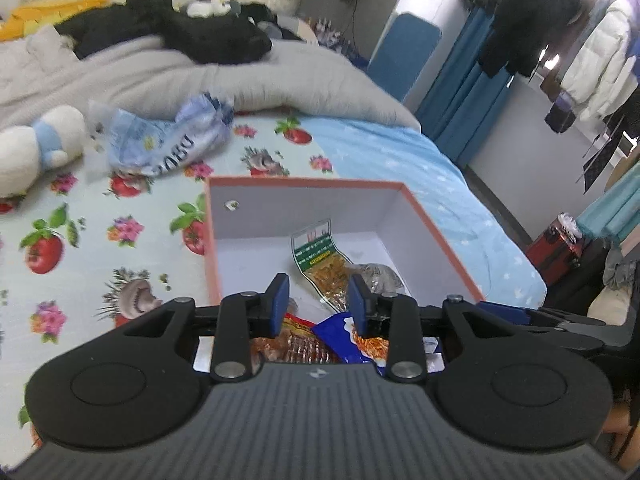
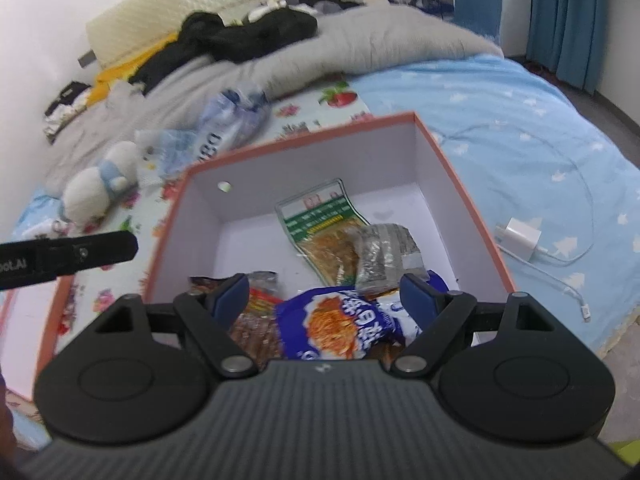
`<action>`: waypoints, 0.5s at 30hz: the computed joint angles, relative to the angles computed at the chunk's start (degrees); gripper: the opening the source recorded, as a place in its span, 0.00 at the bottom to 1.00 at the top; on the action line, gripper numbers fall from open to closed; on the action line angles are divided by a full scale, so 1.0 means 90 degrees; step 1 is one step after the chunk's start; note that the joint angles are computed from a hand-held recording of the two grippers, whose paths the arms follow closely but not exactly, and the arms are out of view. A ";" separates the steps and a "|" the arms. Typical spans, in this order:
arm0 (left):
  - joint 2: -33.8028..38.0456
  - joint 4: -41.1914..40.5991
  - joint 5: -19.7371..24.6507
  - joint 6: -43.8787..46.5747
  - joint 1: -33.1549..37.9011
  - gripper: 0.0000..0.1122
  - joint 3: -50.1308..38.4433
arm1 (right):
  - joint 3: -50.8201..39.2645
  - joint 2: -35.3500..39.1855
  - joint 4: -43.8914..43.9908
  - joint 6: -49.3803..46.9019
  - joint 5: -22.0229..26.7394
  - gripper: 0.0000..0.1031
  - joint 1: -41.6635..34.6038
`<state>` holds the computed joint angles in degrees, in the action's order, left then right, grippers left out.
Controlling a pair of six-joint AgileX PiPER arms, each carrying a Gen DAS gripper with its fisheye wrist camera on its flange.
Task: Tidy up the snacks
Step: 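Withdraw both tools upward away from the filled box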
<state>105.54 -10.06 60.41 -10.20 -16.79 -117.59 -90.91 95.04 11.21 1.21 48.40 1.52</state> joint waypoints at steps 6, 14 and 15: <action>-0.1353 0.0367 -0.0009 -0.0154 -0.0158 0.34 0.0937 | 0.0574 -0.1170 -0.0224 0.0137 -0.0095 0.81 0.0277; -0.2983 0.0948 0.0041 -0.0605 -0.0444 0.40 0.1952 | 0.1029 -0.2403 -0.0727 0.0851 -0.0004 0.81 0.0729; -0.3149 0.1056 0.0103 -0.0677 -0.0510 0.40 0.2057 | 0.1093 -0.2553 -0.0790 0.0926 0.0008 0.81 0.0794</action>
<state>77.20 -0.55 61.34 -16.29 -21.39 -99.08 -81.08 72.06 4.10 9.54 48.48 8.67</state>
